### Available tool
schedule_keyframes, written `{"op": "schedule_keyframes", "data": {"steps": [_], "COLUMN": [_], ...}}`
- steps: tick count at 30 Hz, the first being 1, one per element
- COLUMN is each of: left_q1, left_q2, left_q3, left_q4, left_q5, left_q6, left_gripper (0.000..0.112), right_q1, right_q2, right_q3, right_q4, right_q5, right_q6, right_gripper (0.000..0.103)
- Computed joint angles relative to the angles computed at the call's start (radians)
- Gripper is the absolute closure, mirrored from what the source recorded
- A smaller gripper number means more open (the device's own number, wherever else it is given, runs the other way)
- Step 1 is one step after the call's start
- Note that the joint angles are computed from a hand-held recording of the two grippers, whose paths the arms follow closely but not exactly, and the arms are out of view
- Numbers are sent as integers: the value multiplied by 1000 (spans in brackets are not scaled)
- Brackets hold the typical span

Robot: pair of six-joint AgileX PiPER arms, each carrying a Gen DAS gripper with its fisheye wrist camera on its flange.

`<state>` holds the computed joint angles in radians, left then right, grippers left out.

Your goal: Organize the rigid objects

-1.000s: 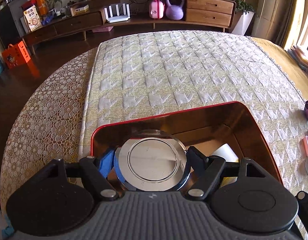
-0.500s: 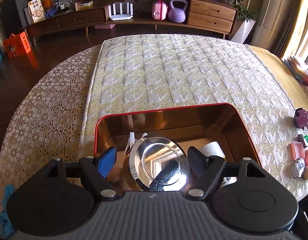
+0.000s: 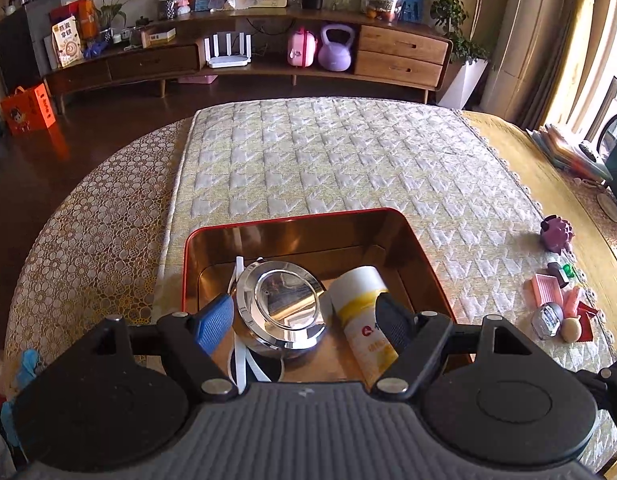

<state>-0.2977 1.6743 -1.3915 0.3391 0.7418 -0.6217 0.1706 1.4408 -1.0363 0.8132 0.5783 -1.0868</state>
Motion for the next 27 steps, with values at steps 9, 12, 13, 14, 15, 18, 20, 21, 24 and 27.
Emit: {"op": "schedule_keyframes", "data": {"steps": [9, 12, 13, 14, 15, 18, 20, 21, 24, 27], "left_q1": [-126, -177, -191, -210, -224, -269, -295, -309, -338, -363], "left_q2": [-74, -82, -82, -84, -85, -70, -61, -57, -40, -18], "left_q3": [51, 57, 57, 60, 64, 54, 52, 53, 48, 37], "left_q4": [77, 115, 120, 130, 137, 147, 157, 159, 161, 175], "left_q5": [-1, 1, 3, 0, -6, -7, -14, -20, -37, -51], "left_q6": [-116, -173, -184, -203, -216, -239, -262, -275, -303, -332], "left_gripper": [34, 34, 30, 28, 28, 28, 28, 28, 28, 28], "right_q1": [-196, -268, -294, -326, -349, -426, -486, -510, -589, -656], "right_q2": [-80, -97, -101, -102, -103, -105, -93, -86, -67, -30], "right_q3": [43, 61, 66, 67, 69, 83, 78, 76, 70, 40], "right_q4": [72, 104, 113, 119, 121, 148, 154, 155, 166, 172], "right_q5": [117, 144, 155, 174, 183, 201, 229, 237, 256, 265], "right_q6": [-87, -133, -149, -165, -173, -220, -248, -259, -304, -317], "right_gripper": [12, 5, 4, 4, 2, 0, 0, 0, 0, 0]}}
